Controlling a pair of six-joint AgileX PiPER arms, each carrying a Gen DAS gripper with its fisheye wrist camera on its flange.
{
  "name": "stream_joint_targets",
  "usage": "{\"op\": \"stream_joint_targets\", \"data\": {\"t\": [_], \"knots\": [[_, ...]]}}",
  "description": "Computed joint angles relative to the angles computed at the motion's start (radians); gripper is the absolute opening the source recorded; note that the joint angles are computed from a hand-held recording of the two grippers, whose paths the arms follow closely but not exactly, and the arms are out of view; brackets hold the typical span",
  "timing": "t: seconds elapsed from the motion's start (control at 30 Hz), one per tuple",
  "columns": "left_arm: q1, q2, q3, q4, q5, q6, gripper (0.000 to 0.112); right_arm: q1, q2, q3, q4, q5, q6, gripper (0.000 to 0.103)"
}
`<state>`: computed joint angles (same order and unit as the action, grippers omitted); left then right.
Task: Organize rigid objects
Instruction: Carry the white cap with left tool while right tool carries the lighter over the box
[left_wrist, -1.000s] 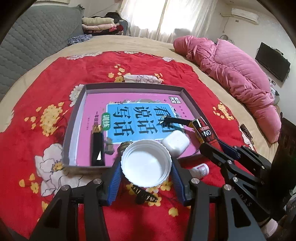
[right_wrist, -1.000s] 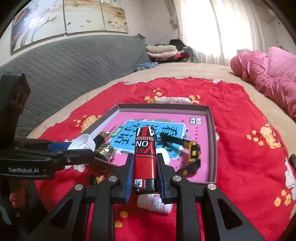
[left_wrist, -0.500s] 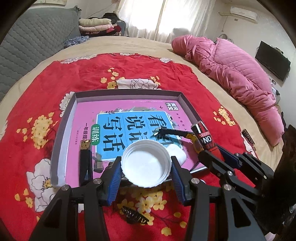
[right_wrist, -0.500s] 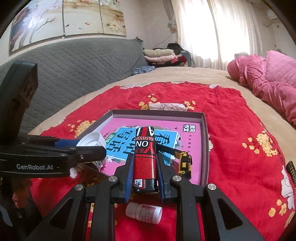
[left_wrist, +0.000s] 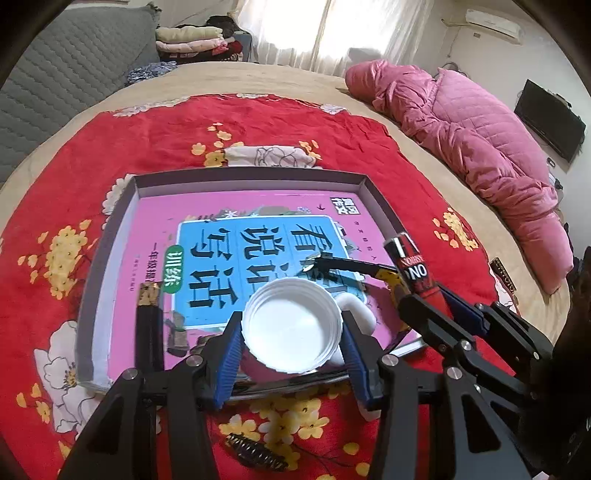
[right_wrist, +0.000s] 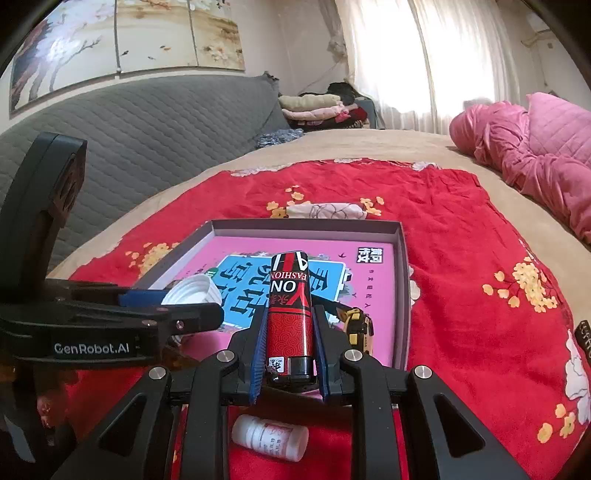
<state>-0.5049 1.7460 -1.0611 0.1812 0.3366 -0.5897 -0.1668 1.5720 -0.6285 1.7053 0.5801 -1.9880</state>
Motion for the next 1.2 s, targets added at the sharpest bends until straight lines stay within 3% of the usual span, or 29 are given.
{"op": "stream_joint_targets", "data": {"t": [0.5, 0.83, 1.2], "knots": [[0.001, 0.067, -0.038, -0.044, 0.016, 0.049, 0.050, 0.028, 0.071, -0.058, -0.039, -0.035, 0.046, 0.023], [-0.006, 0.067, -0.042, 0.036, 0.038, -0.002, 0.050, 0.062, 0.114, -0.095, -0.108, -0.072, 0.105, 0.023], [0.007, 0.073, -0.049, 0.011, 0.062, 0.026, 0.050, 0.096, 0.125, -0.103, -0.142, -0.118, 0.124, 0.023]]}}
